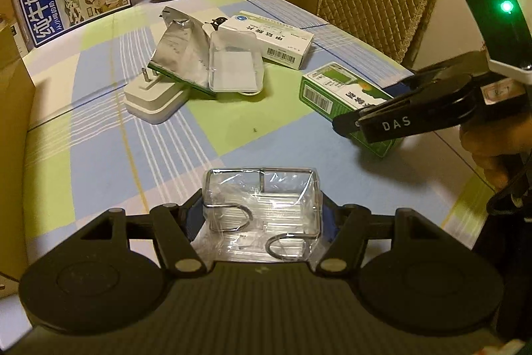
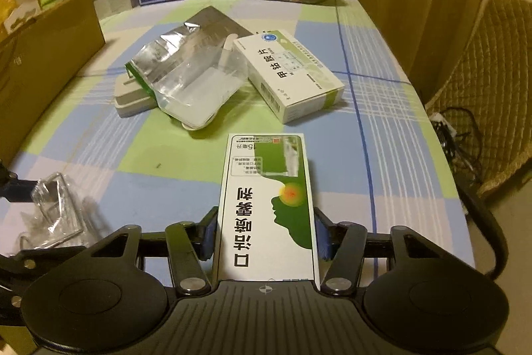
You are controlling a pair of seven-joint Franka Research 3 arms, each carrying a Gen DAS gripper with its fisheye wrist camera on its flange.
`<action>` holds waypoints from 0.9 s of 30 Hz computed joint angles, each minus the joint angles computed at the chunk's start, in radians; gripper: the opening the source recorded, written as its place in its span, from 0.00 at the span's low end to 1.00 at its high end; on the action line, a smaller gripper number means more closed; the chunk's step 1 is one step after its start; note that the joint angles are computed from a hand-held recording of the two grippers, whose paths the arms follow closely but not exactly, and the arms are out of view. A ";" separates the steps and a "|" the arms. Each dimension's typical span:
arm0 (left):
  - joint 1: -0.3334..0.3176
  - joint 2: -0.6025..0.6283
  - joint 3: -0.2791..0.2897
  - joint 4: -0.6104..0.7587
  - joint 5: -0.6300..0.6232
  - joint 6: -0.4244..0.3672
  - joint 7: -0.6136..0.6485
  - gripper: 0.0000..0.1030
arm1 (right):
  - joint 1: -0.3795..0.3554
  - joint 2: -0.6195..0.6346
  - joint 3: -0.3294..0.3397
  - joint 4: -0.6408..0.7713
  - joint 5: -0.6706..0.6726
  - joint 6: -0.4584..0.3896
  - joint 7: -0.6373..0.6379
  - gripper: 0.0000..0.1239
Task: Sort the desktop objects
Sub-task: 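Grasp the green medicine box with the right tool while the left tool grasps the clear container, then carry both items over the cardboard box and open both tools to release them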
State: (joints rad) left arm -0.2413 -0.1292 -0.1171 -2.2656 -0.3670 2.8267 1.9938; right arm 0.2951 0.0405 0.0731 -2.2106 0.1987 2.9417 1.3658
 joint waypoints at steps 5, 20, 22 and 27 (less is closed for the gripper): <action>0.001 -0.029 0.002 -0.019 0.013 0.005 -0.025 0.60 | 0.009 -0.091 0.011 -0.075 0.004 0.011 0.026 0.42; 0.013 -0.257 0.054 -0.158 0.186 -0.011 -0.254 0.60 | 0.064 -0.299 0.069 -0.188 0.043 -0.011 0.076 0.42; 0.017 -0.291 0.066 -0.180 0.208 -0.013 -0.282 0.60 | 0.073 -0.311 0.079 -0.193 0.040 -0.012 0.082 0.42; 0.037 -0.364 0.093 -0.224 0.260 -0.021 -0.351 0.60 | 0.092 -0.325 0.101 -0.192 0.018 -0.013 0.092 0.42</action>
State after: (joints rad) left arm -0.2042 -0.4935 -0.0243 -2.4893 -0.1072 2.8053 1.6429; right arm 0.3867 -0.2847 0.1746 -2.4028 0.2171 2.9289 1.4574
